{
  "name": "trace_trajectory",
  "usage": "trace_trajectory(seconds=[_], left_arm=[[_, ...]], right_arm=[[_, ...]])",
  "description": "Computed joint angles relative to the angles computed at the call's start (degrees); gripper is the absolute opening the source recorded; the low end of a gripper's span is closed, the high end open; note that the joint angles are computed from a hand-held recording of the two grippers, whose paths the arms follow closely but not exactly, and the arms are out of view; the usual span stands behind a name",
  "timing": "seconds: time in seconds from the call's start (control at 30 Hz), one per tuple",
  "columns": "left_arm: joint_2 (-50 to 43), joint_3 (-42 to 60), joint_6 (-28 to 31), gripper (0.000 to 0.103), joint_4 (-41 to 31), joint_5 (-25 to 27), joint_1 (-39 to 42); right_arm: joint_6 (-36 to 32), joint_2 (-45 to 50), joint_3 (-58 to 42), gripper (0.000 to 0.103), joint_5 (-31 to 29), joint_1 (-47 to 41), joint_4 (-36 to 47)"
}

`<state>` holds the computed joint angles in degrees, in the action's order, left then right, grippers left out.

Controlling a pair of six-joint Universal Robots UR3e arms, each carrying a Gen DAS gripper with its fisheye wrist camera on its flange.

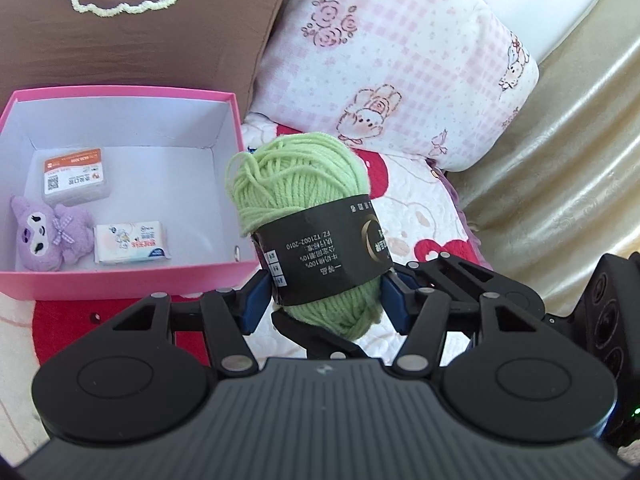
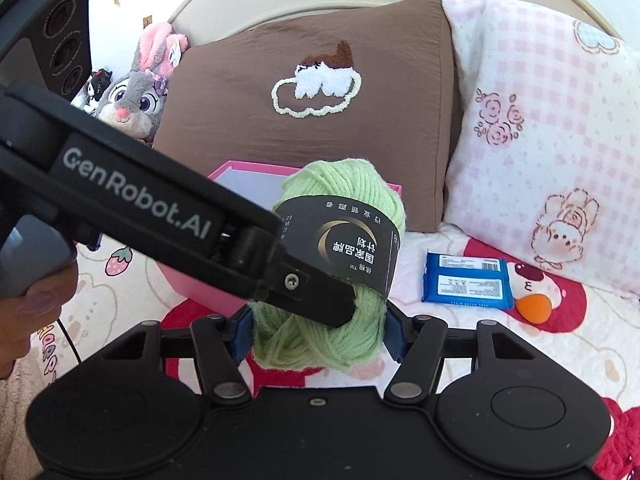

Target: Organize objects

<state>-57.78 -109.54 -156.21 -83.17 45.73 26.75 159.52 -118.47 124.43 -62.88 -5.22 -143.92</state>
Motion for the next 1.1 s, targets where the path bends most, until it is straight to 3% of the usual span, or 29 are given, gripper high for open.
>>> trace_trajectory(seconds=[0.17,0.27,0.43,0.57,0.77,1.1], left_arm=[[0.1,2.2,14.9,0.058,-10.7,-4.2,8.4],[-1.2,2.9,19.5,0.058,-14.1,-6.1,11.6],[-4.2,0.1,16.5,0.058,-5.2,-5.6,11.2],[-10.8,-0.8,12.6,0.058,3.7,-4.8,9.2],[-21.1,-0.6,6.4,0.058,17.1,-2.9,6.4],[-28.1,-4.7,4.3,0.058,24.9,-6.8,8.2]], right_arm=[[3.2,7.5,-4.0,0.066,-5.5,7.0,-6.2],[3.8,12.3,-7.1,0.066,-10.4,11.6,-9.6],[4.5,20.4,-12.6,0.065,-14.8,15.5,-12.1],[6.6,27.6,-19.8,0.065,-17.1,17.1,-8.8],[10.2,37.7,-29.6,0.065,-15.8,16.7,-4.0],[12.7,45.3,-35.5,0.065,-21.8,20.1,-2.4]])
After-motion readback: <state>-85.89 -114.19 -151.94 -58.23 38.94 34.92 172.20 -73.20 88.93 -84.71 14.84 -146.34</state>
